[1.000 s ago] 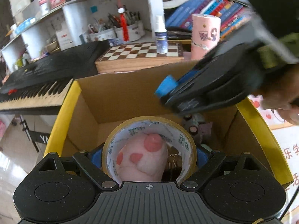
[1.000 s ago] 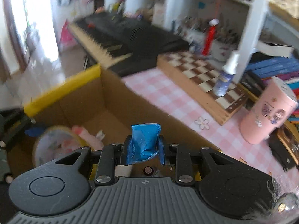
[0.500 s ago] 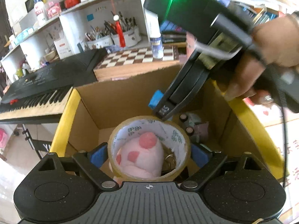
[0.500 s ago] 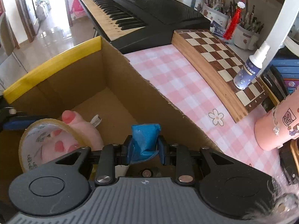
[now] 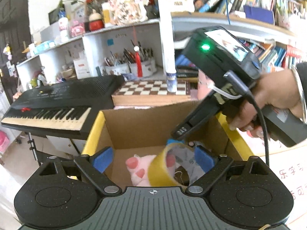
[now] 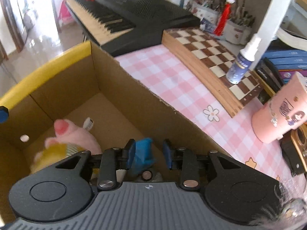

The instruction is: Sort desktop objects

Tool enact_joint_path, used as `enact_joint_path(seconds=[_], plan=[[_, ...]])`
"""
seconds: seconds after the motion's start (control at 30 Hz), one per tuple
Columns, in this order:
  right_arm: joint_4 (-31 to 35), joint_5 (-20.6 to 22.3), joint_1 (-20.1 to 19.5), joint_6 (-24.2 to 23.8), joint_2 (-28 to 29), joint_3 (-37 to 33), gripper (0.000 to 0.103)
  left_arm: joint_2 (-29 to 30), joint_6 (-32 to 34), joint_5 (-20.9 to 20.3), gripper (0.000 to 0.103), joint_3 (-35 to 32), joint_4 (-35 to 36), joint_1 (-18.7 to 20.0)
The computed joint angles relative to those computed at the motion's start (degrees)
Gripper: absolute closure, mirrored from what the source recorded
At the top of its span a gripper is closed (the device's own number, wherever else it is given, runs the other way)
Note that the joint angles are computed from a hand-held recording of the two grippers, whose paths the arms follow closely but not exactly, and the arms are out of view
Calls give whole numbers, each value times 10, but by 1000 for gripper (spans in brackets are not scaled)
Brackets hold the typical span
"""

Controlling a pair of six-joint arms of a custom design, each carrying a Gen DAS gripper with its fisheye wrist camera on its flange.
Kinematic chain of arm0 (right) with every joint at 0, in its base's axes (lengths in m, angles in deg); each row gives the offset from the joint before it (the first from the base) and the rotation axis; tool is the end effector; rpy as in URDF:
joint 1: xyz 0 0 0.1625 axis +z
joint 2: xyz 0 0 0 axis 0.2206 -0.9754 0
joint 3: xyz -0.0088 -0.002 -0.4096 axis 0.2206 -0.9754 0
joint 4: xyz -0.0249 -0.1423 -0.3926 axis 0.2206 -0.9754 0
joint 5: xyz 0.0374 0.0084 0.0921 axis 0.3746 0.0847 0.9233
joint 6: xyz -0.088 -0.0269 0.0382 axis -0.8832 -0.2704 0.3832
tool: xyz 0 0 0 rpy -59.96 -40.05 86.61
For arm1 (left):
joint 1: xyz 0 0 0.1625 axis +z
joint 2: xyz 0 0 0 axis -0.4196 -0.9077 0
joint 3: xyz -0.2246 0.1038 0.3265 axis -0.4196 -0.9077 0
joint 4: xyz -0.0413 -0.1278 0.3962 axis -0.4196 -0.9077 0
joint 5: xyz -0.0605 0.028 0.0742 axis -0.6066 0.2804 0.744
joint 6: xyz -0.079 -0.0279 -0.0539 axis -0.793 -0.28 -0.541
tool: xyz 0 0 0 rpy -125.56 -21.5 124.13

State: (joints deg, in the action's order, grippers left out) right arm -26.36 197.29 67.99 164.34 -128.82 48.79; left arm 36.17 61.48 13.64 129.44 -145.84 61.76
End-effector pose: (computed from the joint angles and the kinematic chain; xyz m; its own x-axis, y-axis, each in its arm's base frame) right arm -0.0152 -0.6973 0.2782 -0.5721 -0.4542 0.6829 -0.6844 0.7233 -0.0923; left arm -0.3737 -0.5429 -0.1093 -0.5758 0.3706 -0.7288 0.7896 0.4833 -0.3781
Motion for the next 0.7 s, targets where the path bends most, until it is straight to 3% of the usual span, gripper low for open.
enact_joint_path(seconds=[0.5,0.7], plan=[[-243,-117,-10,74,-272,347,73,-55,27,16,9,111,-154,-37],[-376,-132,-24,109,-399,503,71,-79,14,15,9,164,-204,-55]])
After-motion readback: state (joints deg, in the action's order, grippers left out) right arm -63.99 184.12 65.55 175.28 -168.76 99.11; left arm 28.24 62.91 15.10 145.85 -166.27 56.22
